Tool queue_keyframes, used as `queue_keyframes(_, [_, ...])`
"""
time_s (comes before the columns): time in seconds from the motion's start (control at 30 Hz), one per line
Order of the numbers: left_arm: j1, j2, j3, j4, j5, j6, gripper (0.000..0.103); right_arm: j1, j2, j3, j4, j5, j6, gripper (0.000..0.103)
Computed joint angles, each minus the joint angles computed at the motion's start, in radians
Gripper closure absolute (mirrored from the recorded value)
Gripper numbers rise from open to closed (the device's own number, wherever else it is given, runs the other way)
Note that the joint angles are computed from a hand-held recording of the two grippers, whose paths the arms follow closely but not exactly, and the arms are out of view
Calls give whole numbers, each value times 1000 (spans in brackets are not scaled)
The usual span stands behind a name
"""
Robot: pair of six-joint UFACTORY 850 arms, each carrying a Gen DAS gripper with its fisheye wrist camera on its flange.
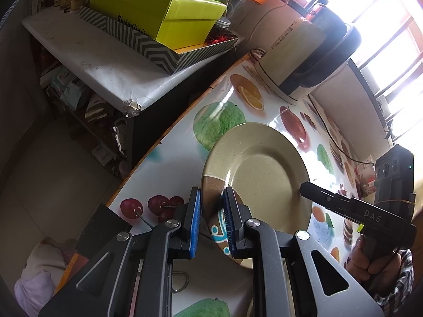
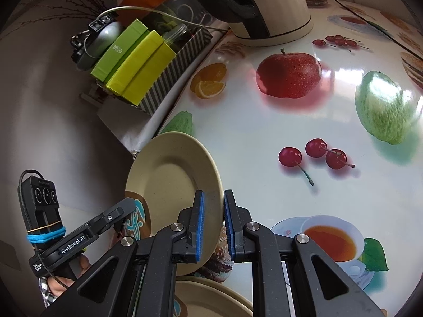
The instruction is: Organize plates and bowls
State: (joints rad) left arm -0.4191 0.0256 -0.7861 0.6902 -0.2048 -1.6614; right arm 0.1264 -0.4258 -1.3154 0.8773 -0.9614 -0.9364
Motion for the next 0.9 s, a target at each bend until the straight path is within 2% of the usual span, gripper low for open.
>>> queue_keyframes(0.9, [-89, 45, -2, 73, -46, -101, 85, -52, 116, 97, 5, -12, -43, 88])
